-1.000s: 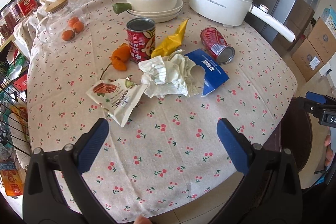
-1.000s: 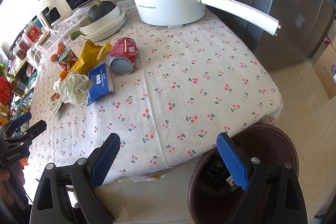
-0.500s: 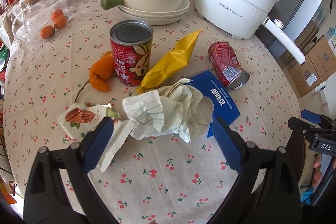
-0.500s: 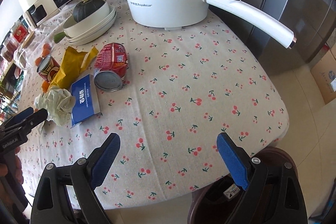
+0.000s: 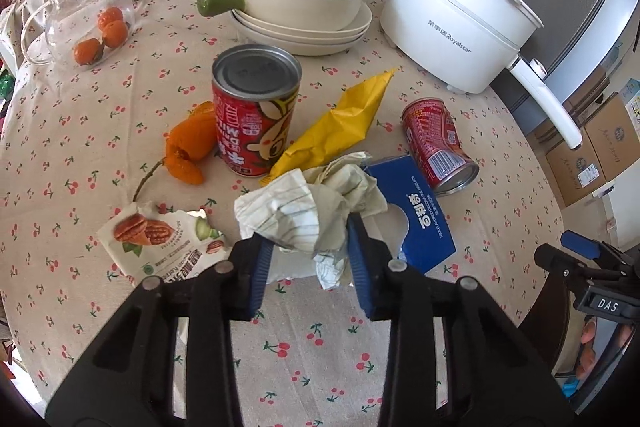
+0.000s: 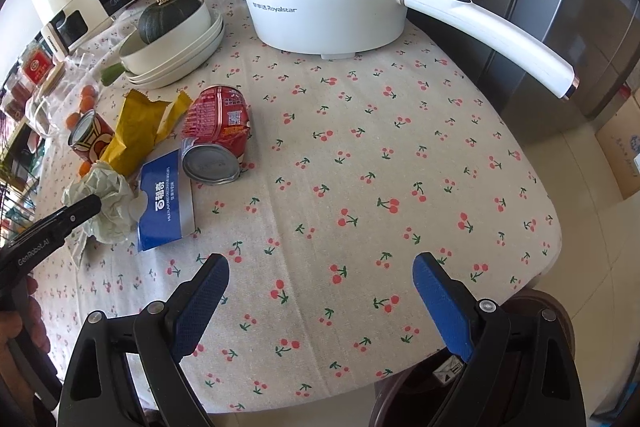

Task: Collect trash
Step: 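Grasp the crumpled paper with the left tool while the right tool grasps the blue tissue box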

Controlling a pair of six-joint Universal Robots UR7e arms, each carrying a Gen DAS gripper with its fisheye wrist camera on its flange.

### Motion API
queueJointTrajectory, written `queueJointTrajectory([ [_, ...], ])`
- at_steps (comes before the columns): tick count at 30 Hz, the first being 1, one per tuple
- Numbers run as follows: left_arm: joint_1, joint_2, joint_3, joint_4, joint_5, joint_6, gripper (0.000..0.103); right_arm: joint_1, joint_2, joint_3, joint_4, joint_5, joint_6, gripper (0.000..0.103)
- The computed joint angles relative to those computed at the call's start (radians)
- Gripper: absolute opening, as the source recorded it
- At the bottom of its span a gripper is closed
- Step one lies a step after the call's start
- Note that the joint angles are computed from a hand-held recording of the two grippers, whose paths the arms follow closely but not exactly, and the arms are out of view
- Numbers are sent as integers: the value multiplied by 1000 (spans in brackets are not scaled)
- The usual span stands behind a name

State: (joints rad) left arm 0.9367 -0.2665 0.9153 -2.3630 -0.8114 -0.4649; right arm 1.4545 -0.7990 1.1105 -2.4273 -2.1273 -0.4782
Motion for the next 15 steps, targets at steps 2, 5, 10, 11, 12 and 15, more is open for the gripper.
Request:
queueJointTrajectory([
  [2,-5,-30,45,-33,1,5,38,5,9,-3,2,7,5,95],
  [5,-11,-78,115,-79,2,-1,38,14,27,-8,16,22,16,95],
  [10,-17,-150,222,-135,0,-18,38,34,65,-5,35,43,12,95],
  [11,-17,-159,236,-140,3,-23,38,37,71,-4,38,50,10,95],
  [12,-16,-169,251,-143,5,-30,38,40,77,-1,37,57,8,95],
  [15,-15,-193,287,-149,5,-49,38,49,94,9,20,76,-9,95],
])
